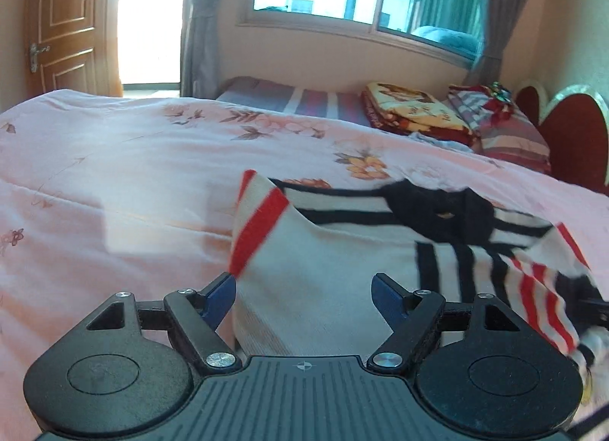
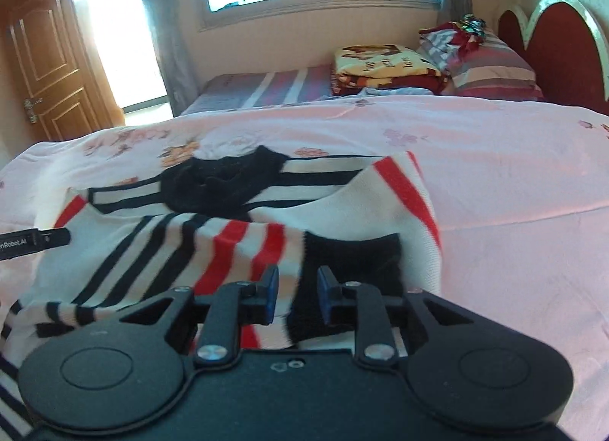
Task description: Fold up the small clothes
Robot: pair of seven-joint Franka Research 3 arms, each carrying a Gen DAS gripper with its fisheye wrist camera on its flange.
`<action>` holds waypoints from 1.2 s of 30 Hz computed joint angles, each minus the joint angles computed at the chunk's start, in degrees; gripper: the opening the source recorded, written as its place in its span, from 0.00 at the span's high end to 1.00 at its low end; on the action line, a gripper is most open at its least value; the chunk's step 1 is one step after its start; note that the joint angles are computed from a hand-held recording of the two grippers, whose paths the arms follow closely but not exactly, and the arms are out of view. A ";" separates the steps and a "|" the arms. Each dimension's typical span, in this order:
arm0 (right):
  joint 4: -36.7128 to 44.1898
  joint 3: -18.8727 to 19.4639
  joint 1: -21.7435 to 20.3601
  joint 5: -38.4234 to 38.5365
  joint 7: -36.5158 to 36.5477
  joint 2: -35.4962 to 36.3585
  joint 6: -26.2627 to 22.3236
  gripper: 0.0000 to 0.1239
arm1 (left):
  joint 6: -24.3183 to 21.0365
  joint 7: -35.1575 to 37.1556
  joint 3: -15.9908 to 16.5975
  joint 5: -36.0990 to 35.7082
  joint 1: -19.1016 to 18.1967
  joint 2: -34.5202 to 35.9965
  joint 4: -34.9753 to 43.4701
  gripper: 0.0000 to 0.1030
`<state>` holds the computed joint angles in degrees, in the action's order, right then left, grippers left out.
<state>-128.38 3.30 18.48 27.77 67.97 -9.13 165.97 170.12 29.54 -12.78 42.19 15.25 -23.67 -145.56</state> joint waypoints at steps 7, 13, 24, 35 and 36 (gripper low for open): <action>-4.02 1.09 0.20 -5.31 -1.07 -1.33 0.20 0.83 | -5.12 -0.34 2.42 -7.41 -4.60 -6.57 -7.29 0.16; -7.25 -2.09 2.06 -2.95 -2.27 -8.15 -4.08 0.80 | -10.50 1.43 1.58 -11.20 -8.75 -16.10 -10.45 0.16; -16.18 -1.03 3.83 1.12 -13.20 -15.39 -6.48 0.83 | -17.37 3.93 -2.28 -13.36 -16.49 -23.57 -16.98 0.16; -25.80 1.57 -4.67 -6.25 0.93 -28.92 -8.51 0.78 | -26.30 6.66 0.47 -18.57 -22.48 -32.30 -18.97 0.16; -26.44 1.21 -3.57 -5.51 2.12 -30.53 -8.93 0.78 | -25.63 6.92 0.86 -19.15 -23.42 -33.29 -19.35 0.16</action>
<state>-154.82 4.52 14.92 22.25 70.09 -39.66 157.04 144.49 36.46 -11.92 23.04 -8.17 -56.96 -164.91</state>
